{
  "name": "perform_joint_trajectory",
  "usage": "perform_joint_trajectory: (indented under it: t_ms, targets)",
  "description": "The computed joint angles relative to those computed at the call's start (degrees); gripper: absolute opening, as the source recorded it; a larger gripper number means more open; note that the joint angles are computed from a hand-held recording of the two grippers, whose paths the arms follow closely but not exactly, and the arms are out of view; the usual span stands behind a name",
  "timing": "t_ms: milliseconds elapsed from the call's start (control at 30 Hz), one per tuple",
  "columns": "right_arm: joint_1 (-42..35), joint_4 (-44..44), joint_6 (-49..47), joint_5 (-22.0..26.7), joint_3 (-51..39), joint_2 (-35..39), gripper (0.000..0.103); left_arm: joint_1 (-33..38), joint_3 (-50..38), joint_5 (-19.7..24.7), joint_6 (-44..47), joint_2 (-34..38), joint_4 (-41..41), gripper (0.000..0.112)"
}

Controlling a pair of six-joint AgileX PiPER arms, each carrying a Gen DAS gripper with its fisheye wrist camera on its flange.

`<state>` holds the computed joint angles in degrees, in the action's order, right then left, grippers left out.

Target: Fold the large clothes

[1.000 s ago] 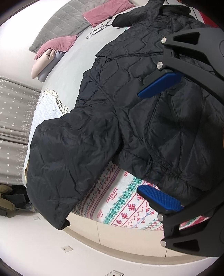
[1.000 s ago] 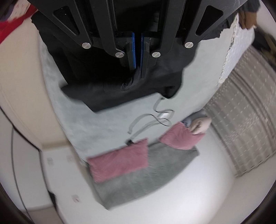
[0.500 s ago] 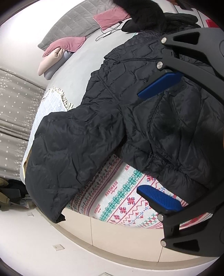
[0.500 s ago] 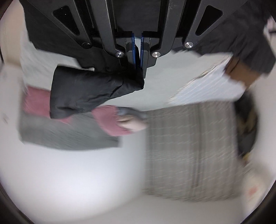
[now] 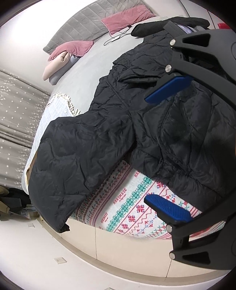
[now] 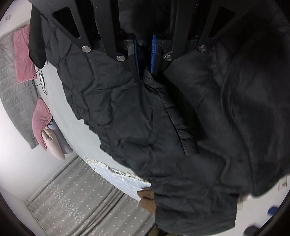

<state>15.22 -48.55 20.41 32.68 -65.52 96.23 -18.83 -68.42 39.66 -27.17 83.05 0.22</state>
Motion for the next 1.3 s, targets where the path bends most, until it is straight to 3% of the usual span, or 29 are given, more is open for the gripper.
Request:
perform_joint_trajectory:
  t_ms: [167,500,600,767,867,1033,1300]
  targets:
    - [-4.0,14.4,-8.6,0.5,-6.2,1.0,0.015,-0.7,-0.2,0.0,0.1,0.0,-0.3,0.100]
    - [-7.3,32.4,-15.1,3.7,-13.0,4.7,0.015,0.1,0.5,-0.1,-1.3,0.3,1.4,0.100]
    - [-8.6,37.1,-17.9,5.2,-13.7,5.0,0.022,0.0,0.6,-0.3,-1.7,0.2,2.3,0.100]
    - [-14.9,55.5,-28.4,11.7,-16.9,3.9,0.050,0.2,0.4,-0.2,-1.8,0.3,2.6,0.100]
    - [-17.0,63.3,-33.1,12.5,-15.4,0.9,0.055,0.9,0.8,-0.5,-2.5,0.2,3.1,0.100]
    - [-19.0,68.4,-33.6,17.6,-11.7,-5.9,0.055,4.0,1.9,-0.8,-2.1,-0.4,1.7,0.100]
    - [-22.4,66.0,-29.0,22.7,-4.3,-19.1,0.056,12.2,3.0,-1.6,6.9,-1.0,-8.8,0.100]
